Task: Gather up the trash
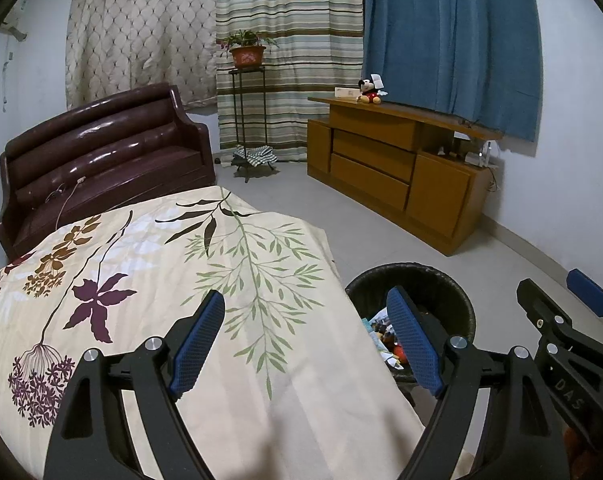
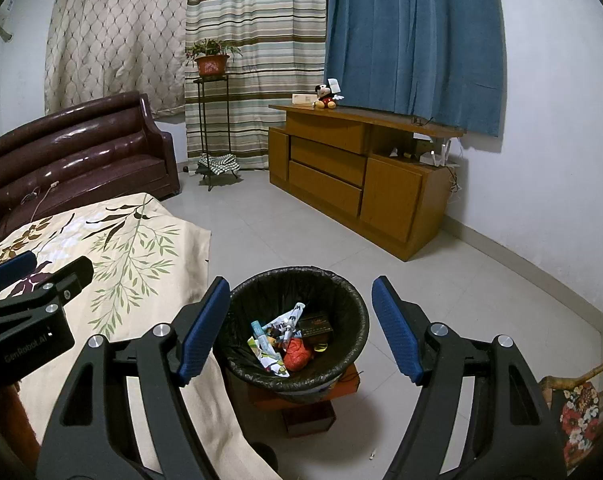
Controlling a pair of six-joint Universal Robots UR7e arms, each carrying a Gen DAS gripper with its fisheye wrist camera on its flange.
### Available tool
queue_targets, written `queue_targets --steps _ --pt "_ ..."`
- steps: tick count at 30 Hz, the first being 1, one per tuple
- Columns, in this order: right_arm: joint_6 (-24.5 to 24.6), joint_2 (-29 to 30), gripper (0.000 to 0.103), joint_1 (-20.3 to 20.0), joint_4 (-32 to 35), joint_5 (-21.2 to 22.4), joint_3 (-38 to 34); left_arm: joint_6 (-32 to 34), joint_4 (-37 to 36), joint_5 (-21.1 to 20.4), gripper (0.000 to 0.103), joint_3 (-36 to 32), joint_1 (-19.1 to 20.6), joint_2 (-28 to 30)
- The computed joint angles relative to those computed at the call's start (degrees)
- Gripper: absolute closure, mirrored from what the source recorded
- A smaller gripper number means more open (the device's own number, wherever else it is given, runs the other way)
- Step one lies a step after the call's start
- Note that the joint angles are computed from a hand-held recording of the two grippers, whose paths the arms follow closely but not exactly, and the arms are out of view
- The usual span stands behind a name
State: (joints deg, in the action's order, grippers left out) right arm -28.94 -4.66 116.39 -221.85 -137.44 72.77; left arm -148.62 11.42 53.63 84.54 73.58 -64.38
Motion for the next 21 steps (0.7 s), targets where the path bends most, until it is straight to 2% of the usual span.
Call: queue_targets --steps 21 --pt "-0.08 0.07 0.031 -0.12 -0.23 0.16 0.10 -0.04 -0.12 -0.16 0.022 0.33 -0.44 0.13"
